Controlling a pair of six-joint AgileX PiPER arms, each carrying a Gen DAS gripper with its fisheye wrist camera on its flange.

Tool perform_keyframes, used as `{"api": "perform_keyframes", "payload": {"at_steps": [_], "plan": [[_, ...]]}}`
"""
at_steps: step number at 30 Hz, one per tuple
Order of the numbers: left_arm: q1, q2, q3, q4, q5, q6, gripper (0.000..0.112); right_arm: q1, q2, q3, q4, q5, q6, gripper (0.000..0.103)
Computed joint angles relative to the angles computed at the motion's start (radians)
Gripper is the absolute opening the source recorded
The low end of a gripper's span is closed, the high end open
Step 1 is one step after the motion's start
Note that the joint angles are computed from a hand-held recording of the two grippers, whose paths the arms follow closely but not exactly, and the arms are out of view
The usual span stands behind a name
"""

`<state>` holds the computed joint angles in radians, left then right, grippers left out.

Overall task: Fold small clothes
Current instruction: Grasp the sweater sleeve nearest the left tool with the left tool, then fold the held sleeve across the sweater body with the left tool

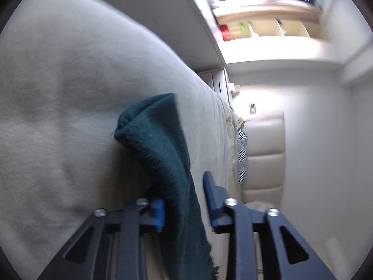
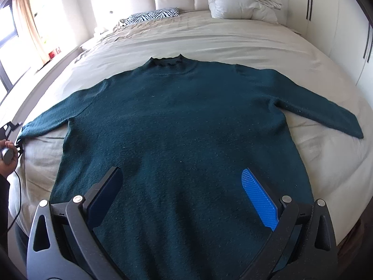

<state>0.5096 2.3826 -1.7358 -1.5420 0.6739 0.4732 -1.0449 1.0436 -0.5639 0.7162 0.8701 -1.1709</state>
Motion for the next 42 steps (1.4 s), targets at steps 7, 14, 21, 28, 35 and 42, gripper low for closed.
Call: {"api": "perform_keyframes", "payload": {"at_steps": [7,14,21,28,35,42], "plan": [[-0.286,-0.069,-0.320,0.653,0.002,-0.184,0.008,-0.078,0.122,-0.056,0.072,0.018,-0.071,0.103],[-0.756,-0.190,-0.116,1.352,-0.209,-0.143,0.008,-0.086,0.301,-0.207,0.127,0.053,-0.011,0.103],[-0.791,-0.203,0.032,1.421,-0.262,-0.197,0.008,0.053,0.526,-0.367,0.144,0.128,0.107,0.098],[-0.893,-0.266,0.190,1.738,-0.388,-0.554,0.010,0.259,0.836,-0.538,0.252,0.277,0.346,0.079],[-0.895,-0.267,0.221,1.755,-0.422,-0.582,0.011,0.395,1.035,-0.630,0.382,0.307,0.489,0.079],[-0.894,-0.260,0.211,1.755,-0.422,-0.596,0.011,0.493,1.106,-0.733,0.456,0.333,0.545,0.055]]}}
